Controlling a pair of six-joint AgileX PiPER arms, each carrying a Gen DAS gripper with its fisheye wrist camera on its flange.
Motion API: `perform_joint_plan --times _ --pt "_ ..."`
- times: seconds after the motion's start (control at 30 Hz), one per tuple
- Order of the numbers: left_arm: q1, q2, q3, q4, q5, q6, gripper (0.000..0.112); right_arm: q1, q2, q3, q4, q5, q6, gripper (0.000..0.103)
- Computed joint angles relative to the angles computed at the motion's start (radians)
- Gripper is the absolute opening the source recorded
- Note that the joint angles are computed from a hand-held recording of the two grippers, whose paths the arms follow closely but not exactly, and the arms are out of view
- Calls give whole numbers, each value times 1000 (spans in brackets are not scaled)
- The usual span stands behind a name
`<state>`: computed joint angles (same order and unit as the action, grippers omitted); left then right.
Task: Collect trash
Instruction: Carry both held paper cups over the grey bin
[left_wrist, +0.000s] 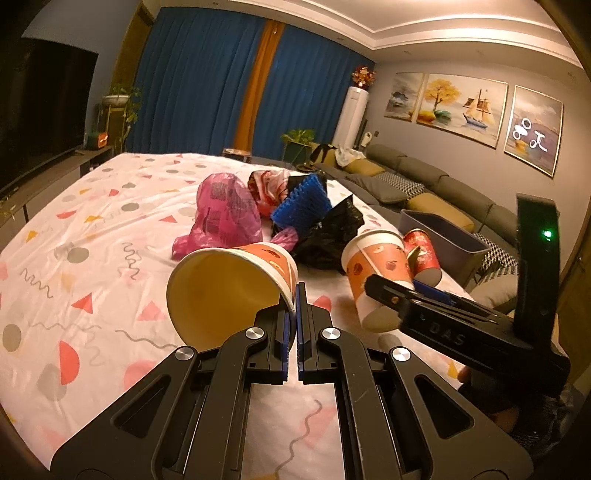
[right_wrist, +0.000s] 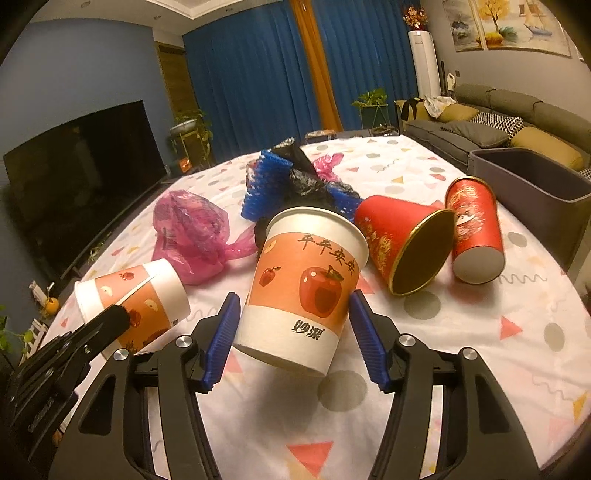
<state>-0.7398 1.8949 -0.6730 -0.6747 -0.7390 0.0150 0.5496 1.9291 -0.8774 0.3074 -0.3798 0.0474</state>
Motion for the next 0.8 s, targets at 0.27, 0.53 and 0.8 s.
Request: perform_joint_plan --times 0.27,0.53,0.8 --pt "-40 -28 -37 -77 19 103 2 -37 -99 118 -142 -84 113 59" --pt "-75 -25 -153 -144 56 247 2 -99 -193 203 -190 -135 131 59" --pt "-84 45 -351 -160 147 359 2 -234 -267 255 -242 -168 147 60"
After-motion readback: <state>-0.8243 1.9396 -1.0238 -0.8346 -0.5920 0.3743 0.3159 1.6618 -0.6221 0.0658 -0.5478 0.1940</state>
